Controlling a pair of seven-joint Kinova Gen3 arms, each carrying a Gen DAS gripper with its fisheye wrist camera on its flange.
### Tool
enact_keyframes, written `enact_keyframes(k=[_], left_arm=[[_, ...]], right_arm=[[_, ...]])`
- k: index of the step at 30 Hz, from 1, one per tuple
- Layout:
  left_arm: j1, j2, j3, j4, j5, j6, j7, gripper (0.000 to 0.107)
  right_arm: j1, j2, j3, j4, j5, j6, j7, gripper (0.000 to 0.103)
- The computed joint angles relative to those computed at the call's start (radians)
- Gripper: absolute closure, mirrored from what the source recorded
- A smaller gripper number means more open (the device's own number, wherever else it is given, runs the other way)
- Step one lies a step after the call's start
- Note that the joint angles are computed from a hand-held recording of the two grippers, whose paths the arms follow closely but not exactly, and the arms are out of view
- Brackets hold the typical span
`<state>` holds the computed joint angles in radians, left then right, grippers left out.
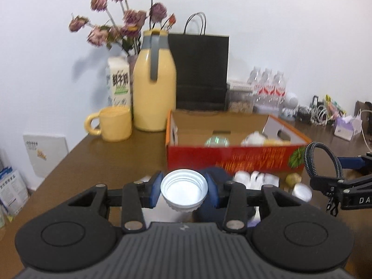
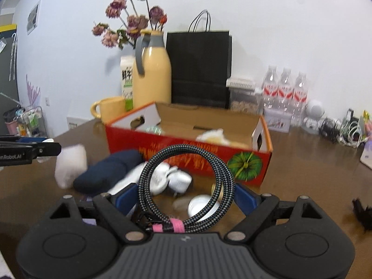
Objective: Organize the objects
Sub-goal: 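Carry the cable and bottle cap into the box and release both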
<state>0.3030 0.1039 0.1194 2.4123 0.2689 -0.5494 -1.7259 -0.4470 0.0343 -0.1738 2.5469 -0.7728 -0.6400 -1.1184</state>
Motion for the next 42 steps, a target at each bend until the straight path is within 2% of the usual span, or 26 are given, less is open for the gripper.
enact_keyframes(k=[8, 14, 19, 23, 26, 29, 31, 32, 33, 34, 35, 36, 37, 39, 41, 42], left_arm=[[0.034, 0.089, -0.015, -0.191, 0.039, 0.041, -0.063, 0.066], [0.077, 0.2, -0.055, -0.4, 0.088, 0.141, -0.106, 0.066], [0.16, 0.306, -0.159, -0.587, 0.19, 0.272, -0.164, 0.066], [0.278, 0.402, -0.327, -0.733, 0.273, 0.401, -0.187, 0.066], [0.341, 0.458, -0.43, -0.8, 0.291, 0.466, -0.155, 0.066], [0.347, 0.481, -0.454, -0.832, 0.265, 0.506, -0.118, 0.066], [0.343, 0.484, -0.453, -0.837, 0.239, 0.519, -0.096, 0.066], [0.353, 0.487, -0.467, -0.841, 0.231, 0.53, -0.083, 0.064], [0.36, 0.49, -0.479, -0.847, 0.221, 0.545, -0.07, 0.052], [0.363, 0.49, -0.481, -0.845, 0.209, 0.545, -0.058, 0.034], [0.36, 0.486, -0.473, -0.834, 0.194, 0.528, -0.048, 0.025], [0.369, 0.486, -0.482, -0.829, 0.185, 0.515, -0.034, 0.007], [0.387, 0.487, -0.498, -0.817, 0.178, 0.488, -0.019, 0.004], [0.421, 0.491, -0.538, -0.809, 0.168, 0.472, 0.008, 0.004], [0.419, 0.489, -0.538, -0.815, 0.145, 0.49, 0.032, 0.004], [0.427, 0.491, -0.55, -0.818, 0.137, 0.498, 0.045, 0.004]], right_arm=[[0.073, 0.038, 0.062, -0.123, 0.105, 0.027, -0.011, 0.015], [0.127, 0.133, 0.128, -0.282, 0.182, 0.103, -0.037, 0.015], [0.133, 0.244, 0.199, -0.433, 0.186, 0.192, -0.048, 0.015], [0.097, 0.334, 0.299, -0.559, 0.136, 0.303, -0.019, 0.015], [0.064, 0.388, 0.373, -0.625, 0.114, 0.36, -0.02, 0.015], [0.035, 0.427, 0.433, -0.66, 0.119, 0.398, -0.042, 0.015], [0.041, 0.439, 0.439, -0.676, 0.149, 0.421, -0.067, 0.015], [0.038, 0.439, 0.443, -0.674, 0.161, 0.416, -0.08, 0.015], [0.026, 0.44, 0.456, -0.674, 0.168, 0.417, -0.088, 0.015], [0.016, 0.441, 0.471, -0.677, 0.175, 0.43, -0.095, 0.014], [0.014, 0.442, 0.479, -0.682, 0.187, 0.451, -0.104, 0.014], [0.011, 0.442, 0.486, -0.687, 0.197, 0.469, -0.115, 0.013], [0.002, 0.444, 0.496, -0.688, 0.202, 0.475, -0.123, 0.011], [0.031, 0.434, 0.461, -0.679, 0.249, 0.466, -0.157, 0.0], [0.053, 0.421, 0.43, -0.665, 0.295, 0.451, -0.192, 0.0], [0.04, 0.419, 0.442, -0.66, 0.293, 0.443, -0.191, 0.0]])
